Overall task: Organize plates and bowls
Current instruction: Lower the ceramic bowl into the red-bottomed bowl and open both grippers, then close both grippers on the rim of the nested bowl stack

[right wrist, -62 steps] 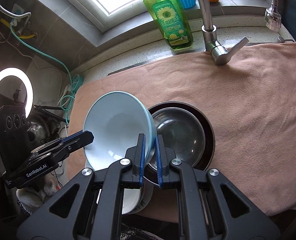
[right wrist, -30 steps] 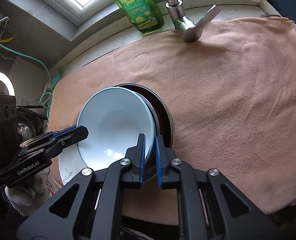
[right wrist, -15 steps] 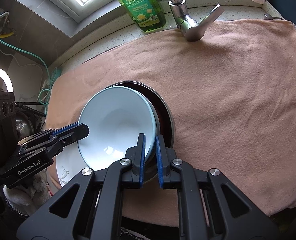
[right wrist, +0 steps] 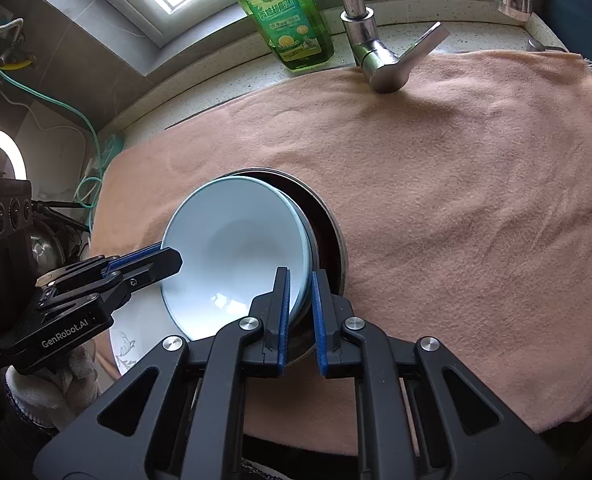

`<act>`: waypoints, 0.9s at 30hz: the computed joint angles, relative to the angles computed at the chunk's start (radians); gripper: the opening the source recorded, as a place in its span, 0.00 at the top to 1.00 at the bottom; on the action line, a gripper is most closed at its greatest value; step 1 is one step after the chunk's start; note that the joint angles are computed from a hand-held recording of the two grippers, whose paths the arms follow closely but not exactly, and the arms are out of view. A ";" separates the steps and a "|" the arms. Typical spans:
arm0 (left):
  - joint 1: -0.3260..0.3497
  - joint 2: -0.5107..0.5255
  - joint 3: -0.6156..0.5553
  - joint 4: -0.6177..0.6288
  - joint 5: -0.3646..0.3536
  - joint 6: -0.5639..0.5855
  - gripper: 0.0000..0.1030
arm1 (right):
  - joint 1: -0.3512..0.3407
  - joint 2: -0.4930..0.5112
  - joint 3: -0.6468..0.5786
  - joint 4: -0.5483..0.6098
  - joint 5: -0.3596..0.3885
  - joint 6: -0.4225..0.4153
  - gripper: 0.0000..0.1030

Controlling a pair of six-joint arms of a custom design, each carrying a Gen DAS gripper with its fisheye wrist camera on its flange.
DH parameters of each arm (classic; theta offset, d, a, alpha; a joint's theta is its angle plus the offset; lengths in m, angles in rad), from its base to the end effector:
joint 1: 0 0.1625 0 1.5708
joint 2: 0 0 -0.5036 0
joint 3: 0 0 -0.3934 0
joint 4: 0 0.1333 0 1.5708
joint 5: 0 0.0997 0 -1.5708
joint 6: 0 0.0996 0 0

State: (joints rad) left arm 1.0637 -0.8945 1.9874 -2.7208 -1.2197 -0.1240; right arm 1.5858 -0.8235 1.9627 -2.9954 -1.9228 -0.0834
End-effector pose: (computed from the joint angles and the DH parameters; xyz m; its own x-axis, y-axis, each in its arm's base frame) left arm -0.1454 -0.6068 0.1182 -0.8840 0.3275 -0.3337 0.3784 0.9203 -0.0991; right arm 0.1084 -0.6273 0.1129 -0.9356 0.0028 0.3531 -0.0927 0.9630 -0.2530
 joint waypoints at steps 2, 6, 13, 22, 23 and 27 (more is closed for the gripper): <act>0.000 -0.005 -0.001 0.001 -0.003 -0.003 0.86 | 0.001 -0.007 0.008 -0.022 0.001 -0.005 0.76; -0.006 -0.022 0.009 -0.024 0.002 0.000 0.74 | 0.004 -0.027 0.035 -0.091 0.009 -0.028 0.52; -0.004 -0.052 0.011 -0.034 0.026 -0.007 0.43 | -0.004 -0.054 0.066 -0.169 0.022 -0.055 0.19; 0.011 -0.066 0.009 0.002 0.079 -0.031 0.34 | -0.045 -0.078 0.083 -0.158 0.054 -0.044 0.10; 0.013 -0.066 0.009 0.005 0.083 -0.033 0.34 | -0.049 -0.079 0.084 -0.155 0.058 -0.045 0.10; 0.019 -0.063 0.014 0.013 0.096 -0.043 0.34 | -0.064 -0.079 0.089 -0.147 0.075 -0.045 0.10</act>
